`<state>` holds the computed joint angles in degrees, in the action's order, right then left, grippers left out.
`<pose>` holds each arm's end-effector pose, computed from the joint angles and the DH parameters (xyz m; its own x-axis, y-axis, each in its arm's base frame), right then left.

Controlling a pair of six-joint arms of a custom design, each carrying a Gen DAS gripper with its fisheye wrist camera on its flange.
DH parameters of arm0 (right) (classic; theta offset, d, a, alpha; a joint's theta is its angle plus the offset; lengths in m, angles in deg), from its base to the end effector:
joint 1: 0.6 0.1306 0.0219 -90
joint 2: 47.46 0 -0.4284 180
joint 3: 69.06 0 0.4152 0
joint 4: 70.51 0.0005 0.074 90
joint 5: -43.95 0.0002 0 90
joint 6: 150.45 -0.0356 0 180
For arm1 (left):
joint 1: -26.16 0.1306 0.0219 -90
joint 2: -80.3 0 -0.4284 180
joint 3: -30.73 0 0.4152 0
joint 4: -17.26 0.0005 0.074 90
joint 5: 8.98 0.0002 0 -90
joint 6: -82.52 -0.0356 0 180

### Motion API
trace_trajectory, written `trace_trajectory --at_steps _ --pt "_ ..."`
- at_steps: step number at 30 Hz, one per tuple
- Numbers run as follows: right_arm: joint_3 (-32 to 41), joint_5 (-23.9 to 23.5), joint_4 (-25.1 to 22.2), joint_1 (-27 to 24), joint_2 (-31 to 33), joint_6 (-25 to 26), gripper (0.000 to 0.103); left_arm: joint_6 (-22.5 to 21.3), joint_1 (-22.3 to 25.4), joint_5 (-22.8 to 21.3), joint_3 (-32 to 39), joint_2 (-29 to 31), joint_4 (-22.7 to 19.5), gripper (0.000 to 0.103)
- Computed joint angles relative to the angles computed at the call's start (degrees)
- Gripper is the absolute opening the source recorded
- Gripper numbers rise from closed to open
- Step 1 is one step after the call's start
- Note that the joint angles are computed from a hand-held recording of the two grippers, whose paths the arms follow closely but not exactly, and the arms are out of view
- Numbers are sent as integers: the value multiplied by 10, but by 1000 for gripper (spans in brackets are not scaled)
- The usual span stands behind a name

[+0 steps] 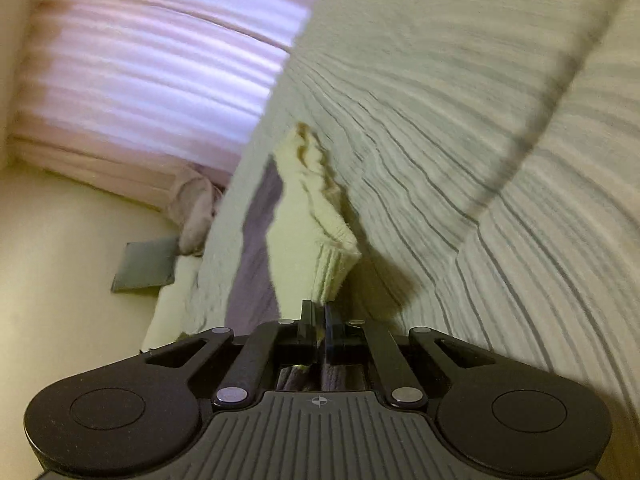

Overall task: Fold clothes
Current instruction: 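Lay the narrow strip down, open both grippers and withdraw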

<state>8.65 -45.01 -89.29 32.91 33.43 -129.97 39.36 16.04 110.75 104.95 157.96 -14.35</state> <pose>0.3927 0.2586 0.4894 -0.6130 0.7174 -0.3309 0.1039 0.4883 0.8665 0.4207 -0.0935 0.4638 -0.7896 -0.5025 -0.3522 -0.0346 0.6096 -0.7920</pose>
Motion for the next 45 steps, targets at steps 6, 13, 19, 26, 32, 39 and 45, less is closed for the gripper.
trace_trajectory --at_steps 6,13,19,26,32,39,45 --pt "3 40 -68 21 8 -13 0 -12 -10 -49 12 -13 -47 26" --pt "28 18 -5 6 31 -54 71 -5 -21 -60 13 -43 -48 45" --pt "39 -14 -9 -17 51 -50 7 -5 -42 -90 22 -19 -60 43" --pt "46 46 -102 20 38 19 5 -40 -43 -119 39 -17 -102 38" --pt "180 227 -295 79 77 176 9 -154 -72 -214 100 -13 -137 28" --pt "250 258 -331 138 146 346 9 -241 -150 -309 151 47 -190 25" --pt "230 286 -411 174 144 320 28 -229 -200 -403 148 32 -250 25"
